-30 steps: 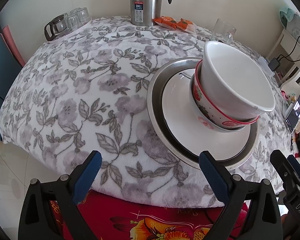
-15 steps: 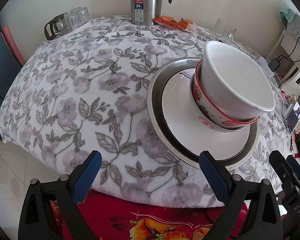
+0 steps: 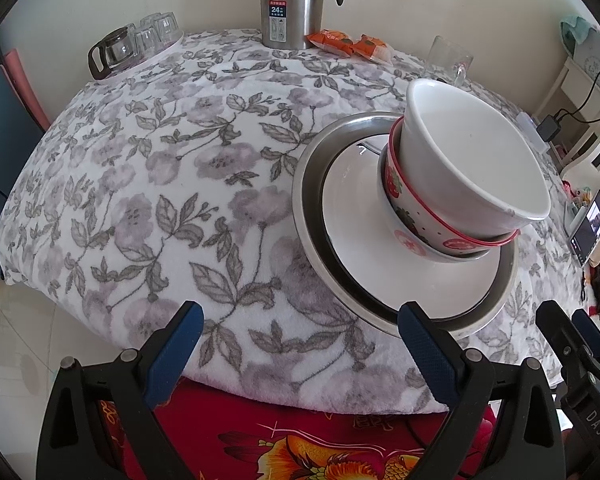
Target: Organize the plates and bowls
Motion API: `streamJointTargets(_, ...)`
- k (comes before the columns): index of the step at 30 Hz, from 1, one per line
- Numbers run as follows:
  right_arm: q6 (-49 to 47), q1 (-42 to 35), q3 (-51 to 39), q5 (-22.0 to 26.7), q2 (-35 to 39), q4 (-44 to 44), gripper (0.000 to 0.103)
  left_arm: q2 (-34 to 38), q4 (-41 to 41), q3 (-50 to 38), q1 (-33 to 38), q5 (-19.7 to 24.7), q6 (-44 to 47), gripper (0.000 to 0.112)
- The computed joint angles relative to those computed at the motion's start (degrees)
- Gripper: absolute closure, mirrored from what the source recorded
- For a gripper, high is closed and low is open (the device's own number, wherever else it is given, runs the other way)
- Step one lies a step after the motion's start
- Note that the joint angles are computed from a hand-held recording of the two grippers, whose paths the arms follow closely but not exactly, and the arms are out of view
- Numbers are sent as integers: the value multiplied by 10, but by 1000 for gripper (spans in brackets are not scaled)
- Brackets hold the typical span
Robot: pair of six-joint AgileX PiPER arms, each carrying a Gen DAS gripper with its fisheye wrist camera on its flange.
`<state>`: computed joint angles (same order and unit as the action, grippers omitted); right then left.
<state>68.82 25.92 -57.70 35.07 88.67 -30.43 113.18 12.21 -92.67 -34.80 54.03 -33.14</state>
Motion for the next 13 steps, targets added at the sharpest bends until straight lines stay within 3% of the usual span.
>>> streamJointTargets(13, -3, 1, 0, 1, 0, 2, 0, -3, -3, 0, 2, 0, 4, 14)
